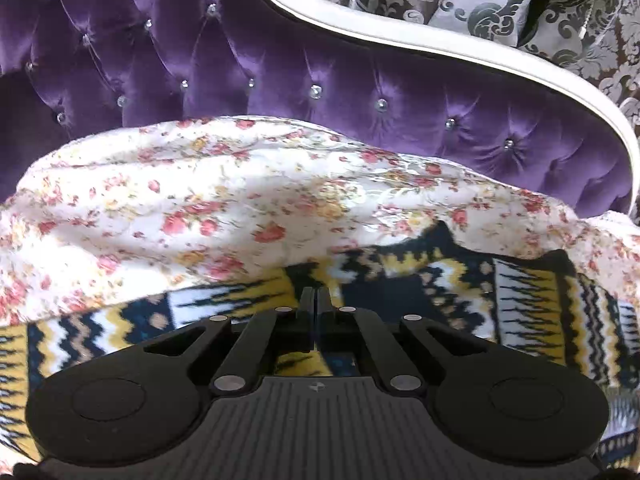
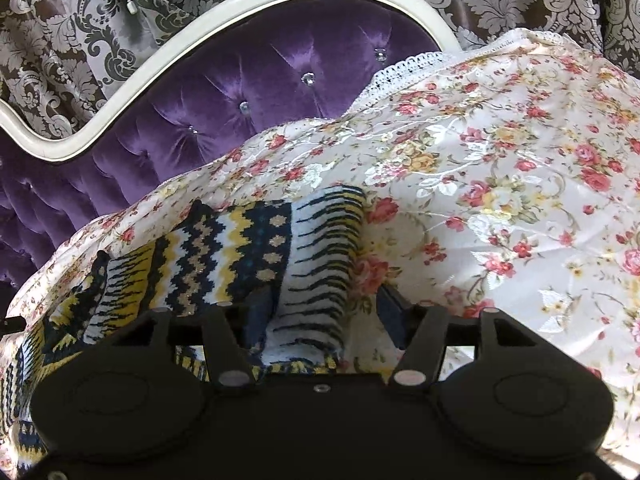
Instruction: Fold small clothes
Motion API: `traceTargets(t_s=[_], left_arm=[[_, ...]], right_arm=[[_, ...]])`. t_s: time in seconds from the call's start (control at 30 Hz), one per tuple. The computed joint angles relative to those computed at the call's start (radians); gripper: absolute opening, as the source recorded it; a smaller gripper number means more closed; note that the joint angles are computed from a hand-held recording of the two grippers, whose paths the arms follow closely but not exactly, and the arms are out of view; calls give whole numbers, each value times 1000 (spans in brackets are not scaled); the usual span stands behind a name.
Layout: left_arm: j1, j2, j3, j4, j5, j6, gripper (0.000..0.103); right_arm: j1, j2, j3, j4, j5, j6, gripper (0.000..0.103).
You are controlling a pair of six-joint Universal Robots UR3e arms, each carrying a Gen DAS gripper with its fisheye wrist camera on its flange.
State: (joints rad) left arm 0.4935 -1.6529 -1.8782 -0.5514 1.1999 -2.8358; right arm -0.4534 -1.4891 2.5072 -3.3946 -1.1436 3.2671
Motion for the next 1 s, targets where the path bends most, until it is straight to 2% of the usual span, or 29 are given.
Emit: traceTargets(t_s=[0.1, 0.17, 0.2, 0.27, 0.33, 0.37, 0.47, 0.57, 0.73, 0.9, 0.93, 0.97, 1.0], left_arm=[[25, 10, 1, -37, -20, 27, 1], [41, 26, -20, -59, -59, 40, 2], [48, 39, -40, -65, -82, 40, 3], [56, 62, -62, -102, -116, 50, 18], [62, 76, -84, -133, -160, 59, 44], [61, 78, -93, -141, -179, 55, 50], [39, 51, -96, -159, -224, 10, 57], [8, 6, -74, -170, -225, -53, 61], [-22, -47, -88, -49, -232, -200, 70], [-34, -72, -87, 16, -226, -308, 67], [-37, -75, -90, 33, -219, -335, 53], [-42, -78, -89, 43, -208, -351, 30], [-43, -84, -79, 27, -207, -352, 21]], right_arm=[[18, 13, -10, -4, -8, -5, 61], [47, 26, -24, -9, -38, -12, 40], [64, 32, -35, -6, -60, -12, 15], [93, 17, -46, 6, -114, -9, 15], [98, -30, -65, 82, -150, -2, 14], [87, -54, -63, 108, -150, -9, 14], [76, -63, -69, 148, -156, -27, 14], [113, -30, -88, 145, -201, -40, 14], [186, -8, -121, 140, -298, -71, 15], [213, 1, -126, 133, -335, -79, 16], [216, 3, -127, 133, -339, -81, 16], [220, 4, -128, 131, -344, -83, 16], [223, 6, -129, 130, -348, -84, 16]])
